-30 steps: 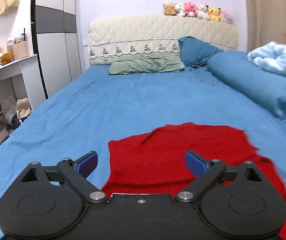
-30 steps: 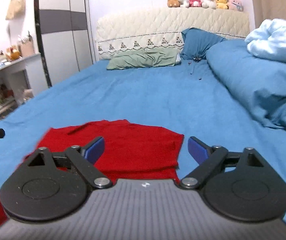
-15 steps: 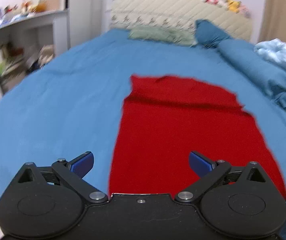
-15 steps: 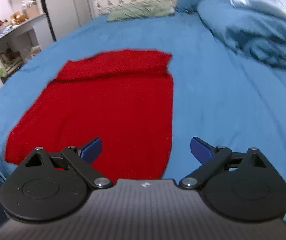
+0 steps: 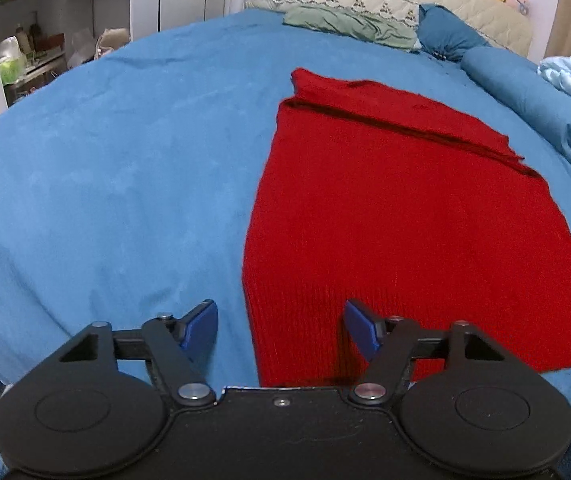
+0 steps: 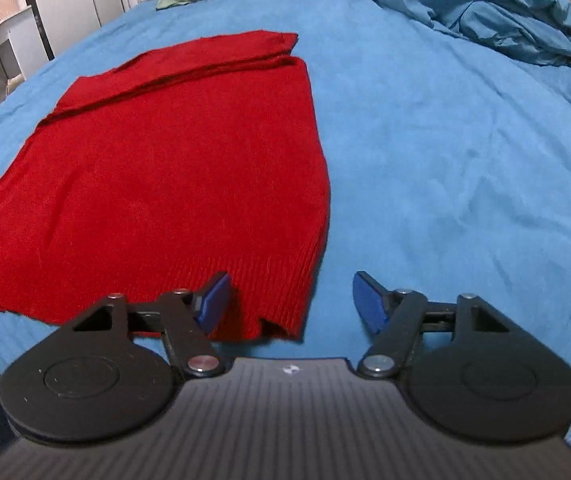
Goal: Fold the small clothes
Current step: 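Close the right gripper on the hem while the left gripper grasps the hem too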
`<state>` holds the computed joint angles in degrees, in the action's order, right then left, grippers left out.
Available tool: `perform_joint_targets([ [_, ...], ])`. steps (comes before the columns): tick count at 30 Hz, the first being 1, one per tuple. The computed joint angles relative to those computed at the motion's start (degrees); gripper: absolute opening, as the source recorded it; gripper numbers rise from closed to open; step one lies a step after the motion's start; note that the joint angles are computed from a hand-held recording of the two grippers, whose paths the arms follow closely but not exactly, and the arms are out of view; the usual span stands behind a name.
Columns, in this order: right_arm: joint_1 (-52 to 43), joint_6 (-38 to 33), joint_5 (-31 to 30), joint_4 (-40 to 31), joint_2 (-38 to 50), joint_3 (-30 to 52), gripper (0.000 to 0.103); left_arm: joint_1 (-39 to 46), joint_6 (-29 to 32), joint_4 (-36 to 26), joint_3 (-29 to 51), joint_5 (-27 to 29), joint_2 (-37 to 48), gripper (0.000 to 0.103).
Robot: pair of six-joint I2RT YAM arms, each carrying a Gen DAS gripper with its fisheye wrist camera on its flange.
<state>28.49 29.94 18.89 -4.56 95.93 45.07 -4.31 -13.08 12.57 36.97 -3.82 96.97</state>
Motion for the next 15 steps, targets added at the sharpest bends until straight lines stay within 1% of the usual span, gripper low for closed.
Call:
perform_joint_targets([
  [3, 0.3, -0.4, 0.2, 0.4, 0.3, 0.0, 0.075, -0.6, 0.7, 0.4, -0.6, -0.1, 0.5, 0.071],
  [5, -0.2, -0.5, -0.4, 1.2, 0.7, -0.1, 0.069, -0.8, 1.0, 0.7, -0.5, -0.4, 1.0, 0.069],
  [7, -0.8, -0.8, -1.2, 1.7, 1.0, -0.2, 0.060, -0.5, 0.8, 1.1, -0.8, 0.0, 1.2, 0.065],
  [8, -0.8, -0.8, -1.5, 1.8, 1.1, -0.3, 0.057, -0.3, 0.6, 1.2, -1.0, 0.3, 1.1, 0.061],
  [10, -1.4, -1.1, -1.8, 1.9, 1.6, 0.0, 0.052, -0.2, 0.4, 1.3, -1.1, 0.5, 1.3, 0.052],
  [11, -1.4, -1.0, -1.6, 2.0, 1.7, 0.0, 0.049, -0.1, 0.2, 0.9, -0.7, 0.7, 1.4, 0.045],
  [13, -1.7, -1.3, -2.3, 2.2, 2.0, 0.3, 0.030, 0.0, -0.4, 0.3, -0.5, 1.1, 1.2, 0.034],
  [14, -1.7, -1.4, -2.4, 2.3, 2.0, 0.3, 0.027, -0.2, -0.5, -0.1, -0.4, 1.1, 1.0, 0.017],
  [15, -1.7, -1.4, -2.5, 2.5, 1.8, 0.1, 0.022, -0.1, -0.5, -0.4, -0.2, 1.5, 0.8, 0.009],
])
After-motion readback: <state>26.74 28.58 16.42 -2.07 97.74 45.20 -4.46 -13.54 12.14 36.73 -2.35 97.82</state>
